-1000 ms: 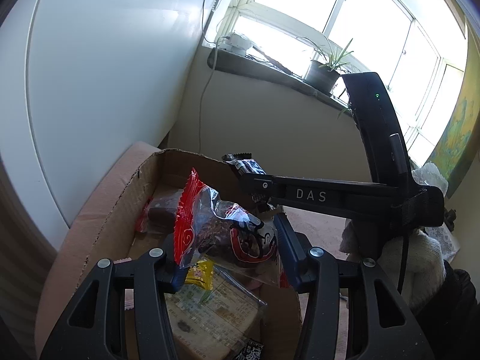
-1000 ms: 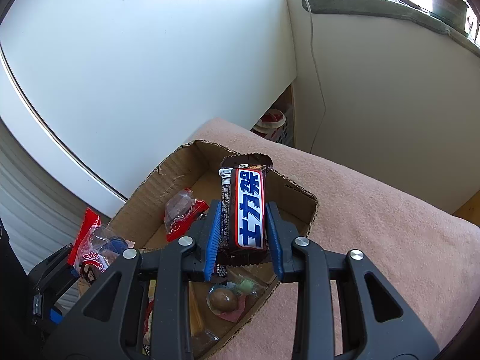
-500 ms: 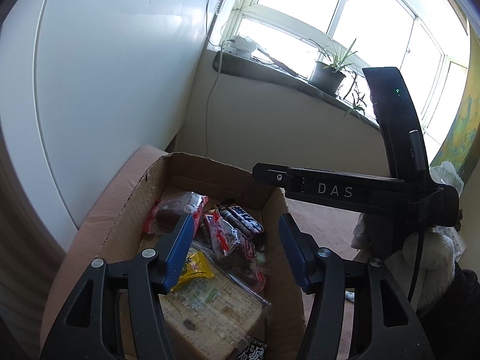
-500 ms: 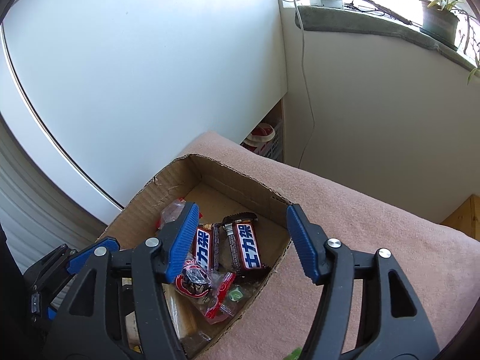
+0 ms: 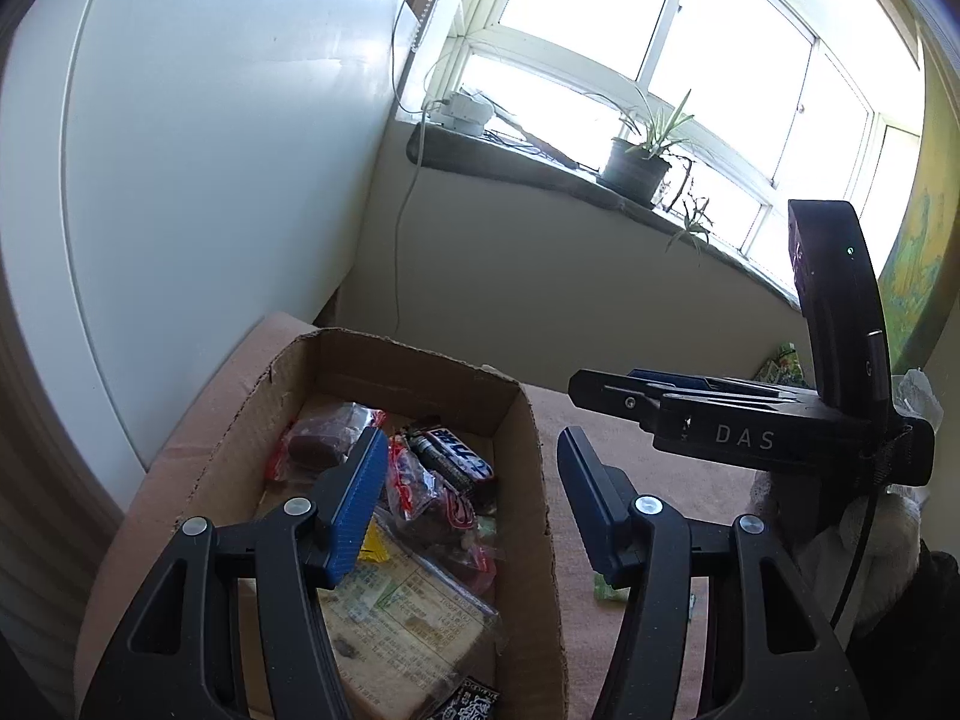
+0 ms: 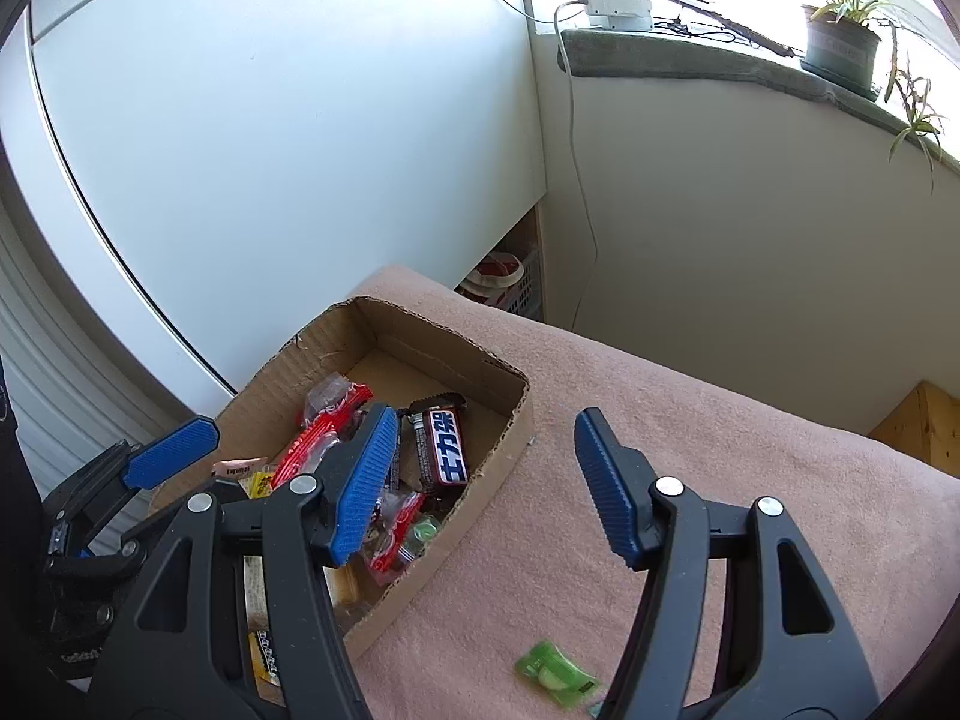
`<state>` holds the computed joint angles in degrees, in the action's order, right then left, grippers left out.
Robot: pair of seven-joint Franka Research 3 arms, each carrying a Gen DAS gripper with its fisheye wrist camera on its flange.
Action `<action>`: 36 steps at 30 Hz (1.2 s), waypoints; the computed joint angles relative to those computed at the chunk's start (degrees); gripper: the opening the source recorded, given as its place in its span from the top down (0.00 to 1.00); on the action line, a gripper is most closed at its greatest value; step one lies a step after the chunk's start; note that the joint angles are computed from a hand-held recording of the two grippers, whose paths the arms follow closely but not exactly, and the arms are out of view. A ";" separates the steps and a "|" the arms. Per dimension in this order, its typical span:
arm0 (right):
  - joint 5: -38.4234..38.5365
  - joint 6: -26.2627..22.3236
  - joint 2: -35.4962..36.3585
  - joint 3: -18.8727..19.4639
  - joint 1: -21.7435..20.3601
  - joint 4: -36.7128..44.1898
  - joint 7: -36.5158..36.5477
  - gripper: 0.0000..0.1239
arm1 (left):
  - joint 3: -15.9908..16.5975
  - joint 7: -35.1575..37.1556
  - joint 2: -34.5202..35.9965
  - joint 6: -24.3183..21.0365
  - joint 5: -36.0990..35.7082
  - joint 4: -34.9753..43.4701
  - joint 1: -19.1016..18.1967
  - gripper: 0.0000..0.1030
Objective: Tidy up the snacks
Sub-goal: 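Move both tools back over the green candy and green mint, then grasp the green mint packet with the right tool while the left tool grasps the green candy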
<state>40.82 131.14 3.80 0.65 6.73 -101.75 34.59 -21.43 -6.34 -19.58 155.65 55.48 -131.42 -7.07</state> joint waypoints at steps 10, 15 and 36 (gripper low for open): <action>-1.99 -1.89 -1.80 -3.12 -4.05 -3.87 -4.31 0.48 | -0.23 1.47 4.96 3.34 0.70 4.00 -2.31 0.44; -3.86 -2.56 -2.51 -4.37 -6.07 -6.82 -6.79 0.48 | -0.05 3.57 9.40 5.10 0.05 6.66 -4.84 0.44; -4.62 -3.34 -3.75 -4.79 -7.50 -14.40 -21.38 0.64 | 5.06 22.42 22.02 6.14 -22.21 11.98 -14.00 0.58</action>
